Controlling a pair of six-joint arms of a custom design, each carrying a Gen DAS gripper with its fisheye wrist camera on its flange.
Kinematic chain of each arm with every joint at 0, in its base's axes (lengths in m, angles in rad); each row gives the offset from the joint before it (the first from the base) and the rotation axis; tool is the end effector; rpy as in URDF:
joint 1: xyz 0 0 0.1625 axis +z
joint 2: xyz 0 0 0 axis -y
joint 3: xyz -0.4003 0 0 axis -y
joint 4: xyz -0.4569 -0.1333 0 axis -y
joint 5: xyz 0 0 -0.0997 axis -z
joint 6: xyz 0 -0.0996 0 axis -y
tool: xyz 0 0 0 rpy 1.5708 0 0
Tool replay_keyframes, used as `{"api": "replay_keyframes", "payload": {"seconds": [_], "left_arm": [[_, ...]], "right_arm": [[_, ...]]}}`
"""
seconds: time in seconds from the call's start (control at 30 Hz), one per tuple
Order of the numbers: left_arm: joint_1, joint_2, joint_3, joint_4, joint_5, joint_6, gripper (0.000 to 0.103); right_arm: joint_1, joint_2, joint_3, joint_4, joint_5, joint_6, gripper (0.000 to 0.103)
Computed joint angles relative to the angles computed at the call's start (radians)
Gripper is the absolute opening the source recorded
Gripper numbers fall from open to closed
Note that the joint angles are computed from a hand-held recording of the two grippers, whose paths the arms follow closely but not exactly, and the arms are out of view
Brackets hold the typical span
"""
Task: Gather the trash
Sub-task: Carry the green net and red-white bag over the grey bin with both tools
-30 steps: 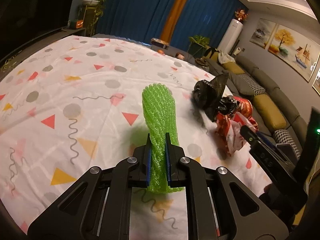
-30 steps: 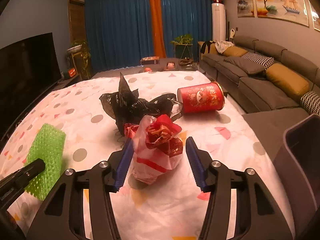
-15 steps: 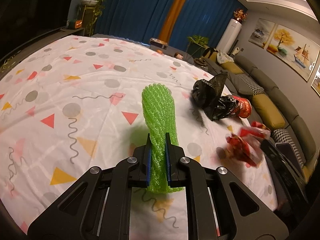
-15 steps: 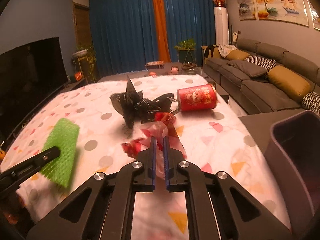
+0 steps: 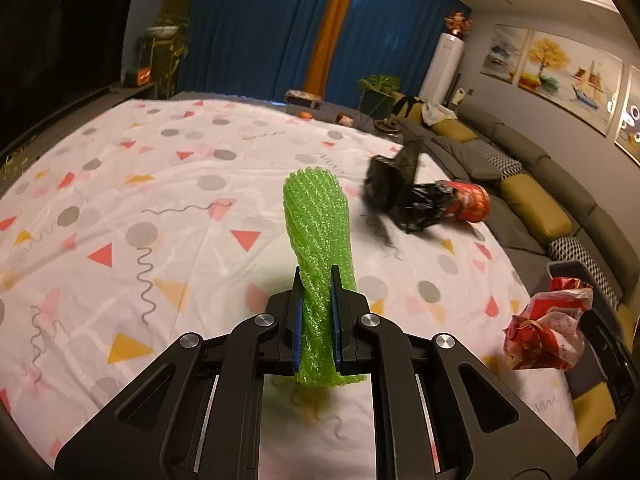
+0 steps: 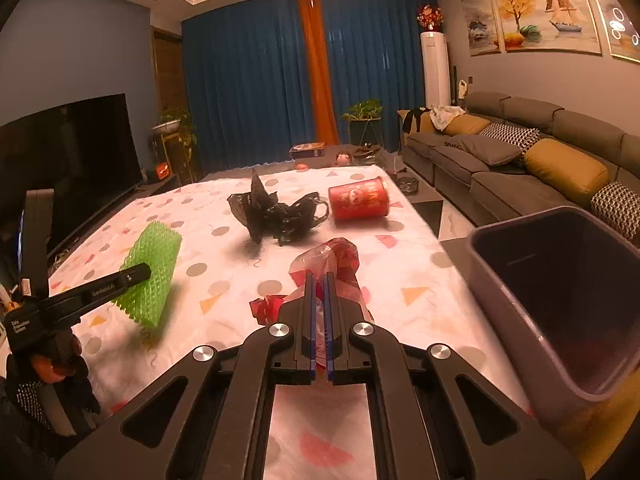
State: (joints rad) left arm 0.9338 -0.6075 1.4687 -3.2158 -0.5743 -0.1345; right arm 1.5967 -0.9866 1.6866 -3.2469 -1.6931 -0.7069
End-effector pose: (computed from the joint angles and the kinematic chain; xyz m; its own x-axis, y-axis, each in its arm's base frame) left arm -0.2629 -0.7200 0.0764 -0.8386 -0.2283 -0.4946 0.3116 0.5436 -0.7793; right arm 0.1394 -0.7046 0.2293 -0.7470 -0.3065 0.5899 -0.6571 0.4748 -0.5854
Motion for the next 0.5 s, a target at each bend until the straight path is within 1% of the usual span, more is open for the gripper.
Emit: {"api": "replay_keyframes", "payload": {"seconds": [0.13, 0.5], "left_arm": [[-0.036, 0.007, 0.019, -0.042, 0.009, 0.052, 0.01], [-0.114, 0.019, 0.026, -0.083, -0.009, 0.107, 0.01]], "right_arm": [[-0.009, -0.041, 0.037, -0.019, 0.016, -0.006, 0.004], [-0.028, -0.134, 0.109, -0.063, 0.065, -0.007, 0.004]]}}
